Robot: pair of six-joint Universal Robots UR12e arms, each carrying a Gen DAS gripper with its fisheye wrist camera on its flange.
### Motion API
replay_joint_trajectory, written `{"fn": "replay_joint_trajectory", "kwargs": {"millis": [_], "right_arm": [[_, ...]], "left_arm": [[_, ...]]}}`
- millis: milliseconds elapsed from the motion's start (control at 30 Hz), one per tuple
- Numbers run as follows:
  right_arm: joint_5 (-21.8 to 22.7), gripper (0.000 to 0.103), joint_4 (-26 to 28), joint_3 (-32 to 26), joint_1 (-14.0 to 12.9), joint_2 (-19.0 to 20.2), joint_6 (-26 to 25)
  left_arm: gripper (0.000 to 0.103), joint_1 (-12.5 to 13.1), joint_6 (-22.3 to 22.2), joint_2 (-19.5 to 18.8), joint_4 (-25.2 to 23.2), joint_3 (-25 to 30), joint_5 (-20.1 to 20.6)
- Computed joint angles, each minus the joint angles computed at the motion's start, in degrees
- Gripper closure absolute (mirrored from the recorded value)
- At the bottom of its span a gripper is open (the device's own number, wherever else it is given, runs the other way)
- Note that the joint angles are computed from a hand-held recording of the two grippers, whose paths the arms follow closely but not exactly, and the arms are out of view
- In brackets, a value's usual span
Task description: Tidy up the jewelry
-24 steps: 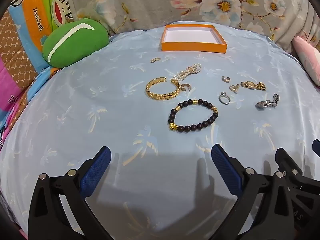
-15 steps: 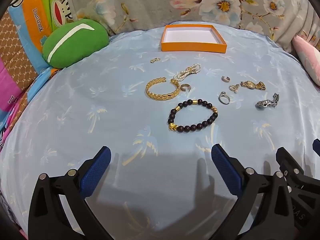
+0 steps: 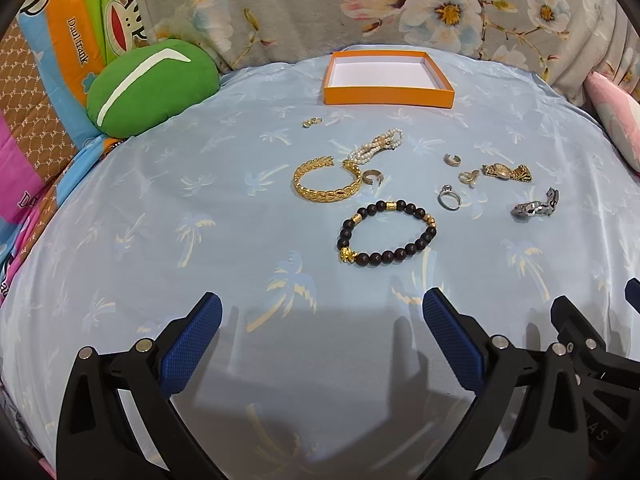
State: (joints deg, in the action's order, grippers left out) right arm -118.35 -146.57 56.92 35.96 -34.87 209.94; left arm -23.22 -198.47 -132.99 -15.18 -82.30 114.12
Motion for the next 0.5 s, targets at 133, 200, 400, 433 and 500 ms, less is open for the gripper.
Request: {"fn": "replay_joint_trajectory", "kwargs": {"millis": [133, 200, 400, 433, 500], "right_arm": [[0.1, 0.005, 0.0, -0.1, 0.0, 0.0, -0.1], [0.1, 0.005, 0.1, -0.1, 0.0, 0.0, 0.0], [0.1, 0.005, 0.1, -0.1, 0.0, 0.0, 0.0], [0.1, 0.005, 0.1, -0.2, 0.0, 0.0, 0.0], [0.2, 0.005, 0.1, -0.1, 0.0, 0.0, 0.0]], "left_arm": [[0.005, 0.0, -0.1, 0.0, 0.0, 0.0, 0.1], [0.005, 0.0, -0.1, 0.1, 0.0, -0.1, 0.0], [0.005, 0.1, 0.2, 0.3, 0.3, -0.4, 0.2], [0.005, 0.1, 0.2, 0.3, 0.3, -0.4, 0.1], [0.005, 0.0, 0.0, 0.3, 0.3, -0.4, 0.2]]}}
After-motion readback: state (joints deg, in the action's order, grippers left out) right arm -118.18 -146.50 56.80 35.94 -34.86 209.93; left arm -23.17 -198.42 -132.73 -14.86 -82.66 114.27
